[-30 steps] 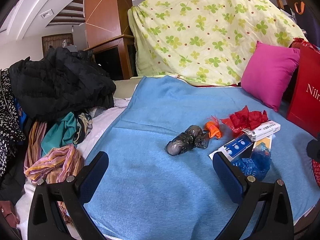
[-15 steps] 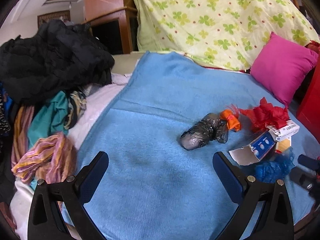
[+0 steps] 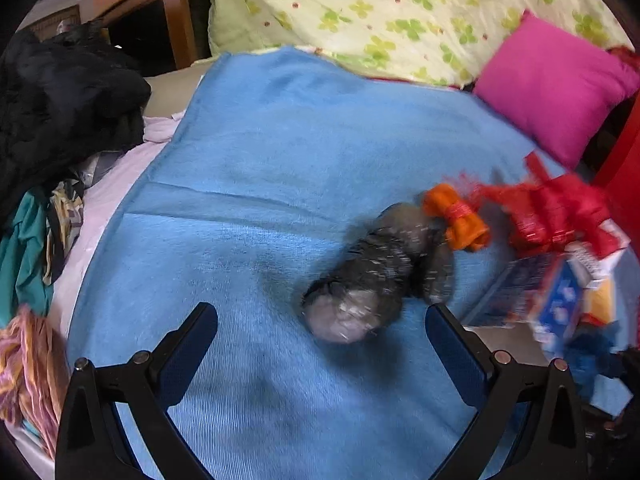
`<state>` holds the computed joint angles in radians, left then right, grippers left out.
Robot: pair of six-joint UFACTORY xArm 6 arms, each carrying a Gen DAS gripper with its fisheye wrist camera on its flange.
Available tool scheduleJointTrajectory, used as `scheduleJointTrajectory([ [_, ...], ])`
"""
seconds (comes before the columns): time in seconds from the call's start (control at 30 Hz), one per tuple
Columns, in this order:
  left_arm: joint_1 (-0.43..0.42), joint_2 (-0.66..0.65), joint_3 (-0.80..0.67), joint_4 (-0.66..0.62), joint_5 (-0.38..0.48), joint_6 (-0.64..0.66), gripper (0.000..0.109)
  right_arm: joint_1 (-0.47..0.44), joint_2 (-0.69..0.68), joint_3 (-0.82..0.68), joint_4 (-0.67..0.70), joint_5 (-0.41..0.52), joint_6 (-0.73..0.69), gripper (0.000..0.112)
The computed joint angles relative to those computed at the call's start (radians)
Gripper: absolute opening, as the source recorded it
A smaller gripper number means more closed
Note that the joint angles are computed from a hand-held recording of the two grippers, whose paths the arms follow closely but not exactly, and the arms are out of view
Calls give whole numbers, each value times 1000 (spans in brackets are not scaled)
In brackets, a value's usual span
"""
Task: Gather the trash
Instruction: 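Grasp the blue plastic bag with the right tool while the left tool grasps the black wrapped bundle, then carry the blue bag and black bundle to the red basket and release both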
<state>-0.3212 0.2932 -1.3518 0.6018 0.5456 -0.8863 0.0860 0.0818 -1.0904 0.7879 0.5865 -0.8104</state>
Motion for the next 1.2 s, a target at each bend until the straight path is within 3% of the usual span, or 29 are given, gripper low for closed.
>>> scheduleJointTrajectory([
  [0.03,3,11,-8,-17,-1,18,89,-5,-5,2,10,10,-14,67],
  [0.07,10,28,-15,-75,-16,65,74,-7,-1,-3,29,23,-32,57],
  [0.13,18,44,-15,-179,-46,143,58,-9,-12,1,36,40,-51,54],
  [0.23,12,64,-31,-169,-35,156,37,-17,-30,14,48,60,-80,50],
  [0.37,15,57,-14,-160,-61,137,22,-48,-48,14,84,127,-102,48],
  [0.63,25,-26,79,-75,-101,22,17,-144,-159,72,211,206,-236,48],
  [0.97,-13,-276,270,282,-155,-329,16,-298,-291,113,419,259,-383,48],
  [1.1,-82,-332,295,486,-161,-488,16,-366,-340,123,525,260,-435,48],
  [1.2,-142,-340,301,517,-207,-530,16,-425,-361,117,570,257,-448,48],
])
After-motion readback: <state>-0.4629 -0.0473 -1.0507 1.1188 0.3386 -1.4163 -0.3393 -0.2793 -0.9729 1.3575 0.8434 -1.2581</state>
